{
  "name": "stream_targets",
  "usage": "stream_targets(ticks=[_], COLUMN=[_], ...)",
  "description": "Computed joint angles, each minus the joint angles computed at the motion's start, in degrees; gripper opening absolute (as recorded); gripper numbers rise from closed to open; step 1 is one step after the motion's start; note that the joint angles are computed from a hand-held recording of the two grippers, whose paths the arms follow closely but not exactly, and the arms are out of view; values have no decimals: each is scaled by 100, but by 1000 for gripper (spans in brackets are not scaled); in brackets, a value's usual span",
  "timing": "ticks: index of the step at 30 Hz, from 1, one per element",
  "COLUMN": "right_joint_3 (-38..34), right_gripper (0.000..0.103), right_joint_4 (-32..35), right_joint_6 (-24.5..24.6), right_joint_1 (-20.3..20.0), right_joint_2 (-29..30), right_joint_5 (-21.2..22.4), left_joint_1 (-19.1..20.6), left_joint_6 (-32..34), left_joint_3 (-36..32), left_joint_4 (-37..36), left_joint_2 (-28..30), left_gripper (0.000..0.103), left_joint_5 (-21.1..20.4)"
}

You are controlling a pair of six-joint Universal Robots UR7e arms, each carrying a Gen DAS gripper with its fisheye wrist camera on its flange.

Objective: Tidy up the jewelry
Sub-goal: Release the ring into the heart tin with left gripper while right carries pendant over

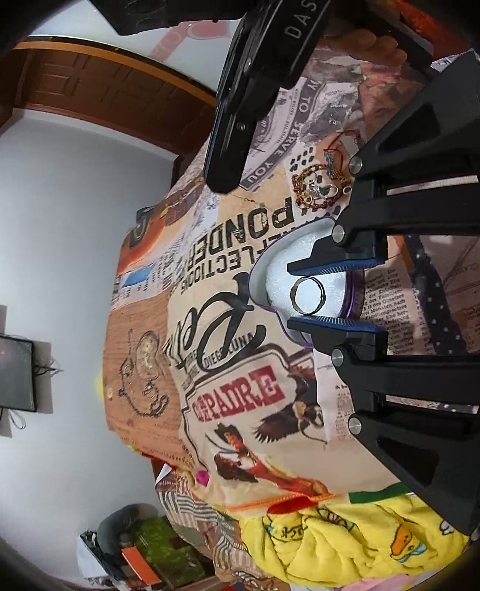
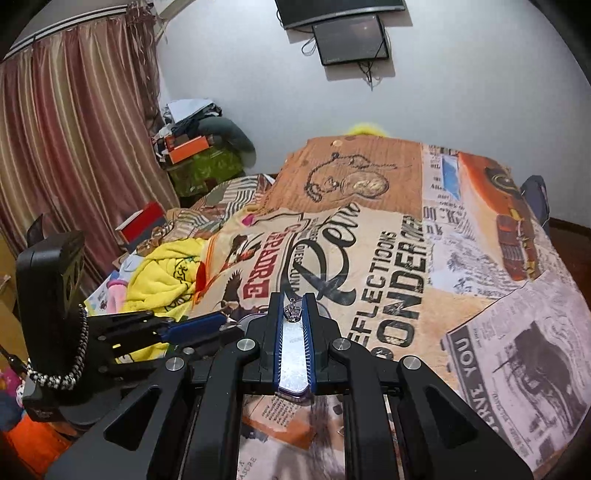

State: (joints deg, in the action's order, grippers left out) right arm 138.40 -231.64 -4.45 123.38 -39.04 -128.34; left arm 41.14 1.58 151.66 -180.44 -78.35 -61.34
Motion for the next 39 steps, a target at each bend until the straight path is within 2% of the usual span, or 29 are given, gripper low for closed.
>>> stream_targets(ticks=[6,19,21,22,24,35,39], right_joint_3=[-79,-187,-188,-193,-211,-294,-353], right_gripper=[9,9,9,9,9,9,9], right_joint_4=[144,423,440,451,493,703,792], right_joint_6=[-12,-37,-38,-39,-38,-18,-24], right_joint_1=[-195,-459,-496,-508,-531,-512,-453], right_joint_2=[52,123,128,134,141,167,196], right_joint_5=[148,310,342,351,363,317,191], left_joint_1=[197,381,385,382,340,188,199], left_joint_6=[181,417,439,444,432,293,281], left_joint_3=[-167,-280,-290,-291,-258,-70,-48], left_joint_4=[-131,-204,-173,-165,-221,-481,-490], left_joint_2=[418,600,599,603,614,314,191], left_gripper=[21,21,23,29,35,36,41], left_joint_5=[-79,-177,-162,-153,-80,338,430])
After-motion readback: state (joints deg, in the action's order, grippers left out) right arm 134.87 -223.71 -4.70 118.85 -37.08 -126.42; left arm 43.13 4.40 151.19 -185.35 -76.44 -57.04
